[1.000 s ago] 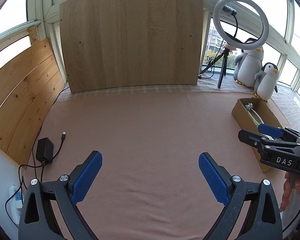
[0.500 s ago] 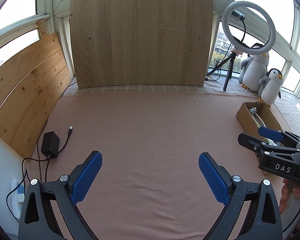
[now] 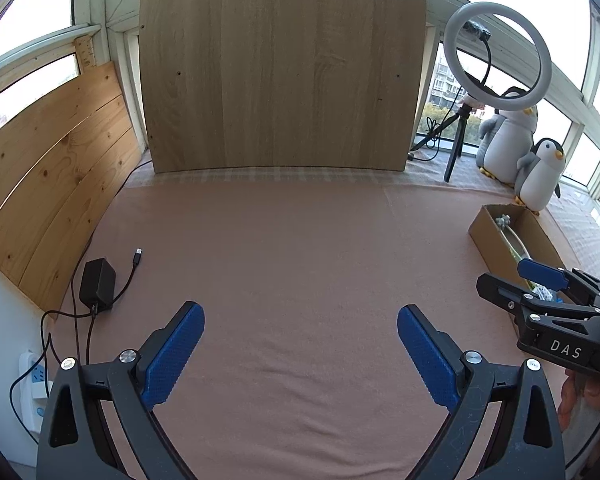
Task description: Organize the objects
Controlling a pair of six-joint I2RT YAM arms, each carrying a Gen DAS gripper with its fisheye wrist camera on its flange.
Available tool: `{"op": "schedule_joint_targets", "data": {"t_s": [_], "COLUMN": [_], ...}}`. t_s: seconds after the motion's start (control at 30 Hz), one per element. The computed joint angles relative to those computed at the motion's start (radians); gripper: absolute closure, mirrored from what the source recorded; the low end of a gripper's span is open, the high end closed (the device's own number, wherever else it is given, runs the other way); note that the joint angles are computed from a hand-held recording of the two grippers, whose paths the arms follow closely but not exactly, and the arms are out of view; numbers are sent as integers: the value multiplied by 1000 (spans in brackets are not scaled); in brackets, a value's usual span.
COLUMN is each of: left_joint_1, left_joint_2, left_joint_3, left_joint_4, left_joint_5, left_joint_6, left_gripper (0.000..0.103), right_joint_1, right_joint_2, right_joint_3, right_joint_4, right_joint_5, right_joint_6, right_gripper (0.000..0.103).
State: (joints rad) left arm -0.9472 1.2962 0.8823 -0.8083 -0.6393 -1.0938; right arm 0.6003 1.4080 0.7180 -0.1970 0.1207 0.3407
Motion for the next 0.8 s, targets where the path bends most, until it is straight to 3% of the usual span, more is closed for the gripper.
{"op": "schedule_joint_targets", "data": {"t_s": [0.8], "left_joint_1": [-112], "left_joint_2": [56], "left_joint_3": [79], "left_joint_4": [-153], "left_joint_5": [-8], "left_joint_6": [-173], "left_gripper": [1], "right_joint_1": [63], "right_joint_2": [-139], "right_joint_3": [-88], "right_joint_4": [-45], "right_joint_5": [65], "right_joint_6": [50], "right_gripper": [28]}}
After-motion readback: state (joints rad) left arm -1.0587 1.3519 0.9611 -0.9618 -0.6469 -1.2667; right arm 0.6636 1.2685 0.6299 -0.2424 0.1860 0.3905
